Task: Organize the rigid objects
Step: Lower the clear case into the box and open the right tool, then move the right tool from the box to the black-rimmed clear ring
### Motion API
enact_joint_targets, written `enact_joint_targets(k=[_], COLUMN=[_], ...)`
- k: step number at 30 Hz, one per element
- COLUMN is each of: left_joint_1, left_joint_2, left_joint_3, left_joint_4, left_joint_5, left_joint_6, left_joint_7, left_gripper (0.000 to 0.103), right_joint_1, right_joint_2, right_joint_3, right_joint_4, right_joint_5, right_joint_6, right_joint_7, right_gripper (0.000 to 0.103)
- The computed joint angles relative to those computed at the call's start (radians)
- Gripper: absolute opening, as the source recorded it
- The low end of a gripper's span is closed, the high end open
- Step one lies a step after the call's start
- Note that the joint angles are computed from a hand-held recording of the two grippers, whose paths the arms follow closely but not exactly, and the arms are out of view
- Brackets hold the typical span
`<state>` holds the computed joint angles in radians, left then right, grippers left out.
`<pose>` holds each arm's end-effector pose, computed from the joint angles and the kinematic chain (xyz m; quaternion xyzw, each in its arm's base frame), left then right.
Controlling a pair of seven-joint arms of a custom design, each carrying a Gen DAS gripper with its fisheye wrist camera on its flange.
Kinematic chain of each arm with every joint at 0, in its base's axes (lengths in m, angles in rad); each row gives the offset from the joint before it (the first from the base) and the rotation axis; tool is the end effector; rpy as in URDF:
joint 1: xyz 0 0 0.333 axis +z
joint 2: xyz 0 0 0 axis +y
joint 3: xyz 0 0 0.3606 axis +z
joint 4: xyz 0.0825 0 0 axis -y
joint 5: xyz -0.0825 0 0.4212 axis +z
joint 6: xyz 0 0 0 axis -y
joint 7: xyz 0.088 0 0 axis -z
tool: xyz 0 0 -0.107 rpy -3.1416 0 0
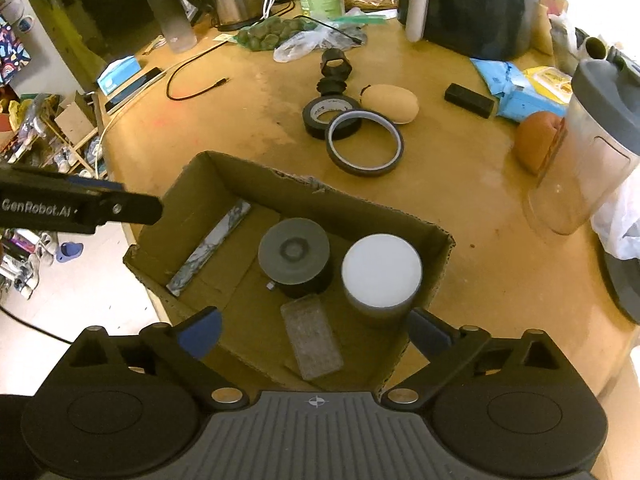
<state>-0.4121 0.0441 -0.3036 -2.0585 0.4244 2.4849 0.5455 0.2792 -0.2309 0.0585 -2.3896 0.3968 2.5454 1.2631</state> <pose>0.4713 -0.4093 0.4816 -0.6946 0.6777 -0.1998 0.1353 0.4876 0.1671 0.4711 -0.8000 0.5536 -0.0361 0.2286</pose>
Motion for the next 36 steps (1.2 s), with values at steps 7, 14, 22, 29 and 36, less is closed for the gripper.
enact_joint_targets(k=[7,14,22,29,36], left_joint_1=[-0.004,-0.001,0.003,0.007,0.011], left_joint_2=[-0.001,0.0,0.011,0.026,0.034], left_joint_3=[-0.002,0.0,0.006,0.012,0.02], left_joint_4=[0.005,0.004,0.011,0.021,0.019], left_joint_5=[0.009,-0.008,0.004,0.033,0.085], left_joint_6=[-0.03,-0.028,-0.008,0.014,0.046], left_joint_7=[-0.01,0.0,0.0,0.0,0.006], left_gripper=[0.051,0.053,0.074,0.076,0.079], right_joint_1=[-0.008,-0.02,-0.02,-0.022,-0.023], right_joint_2=[0.013,0.026,0.037,0.06,0.101], right_joint_3=[0.007,0.018,0.016,0.018,0.018], right_joint_4=[0.003,-0.006,-0.012,0.01,0.057], right_joint_5=[-0.023,-0.075,-0.092,-0.125,-0.154], right_joint_6=[0.035,0.089,0.154,0.153,0.132], right_joint_7=[0.032,0.117,0.155,0.191,0.223], right_gripper=[0.103,0.103,0.103,0.103,0.103])
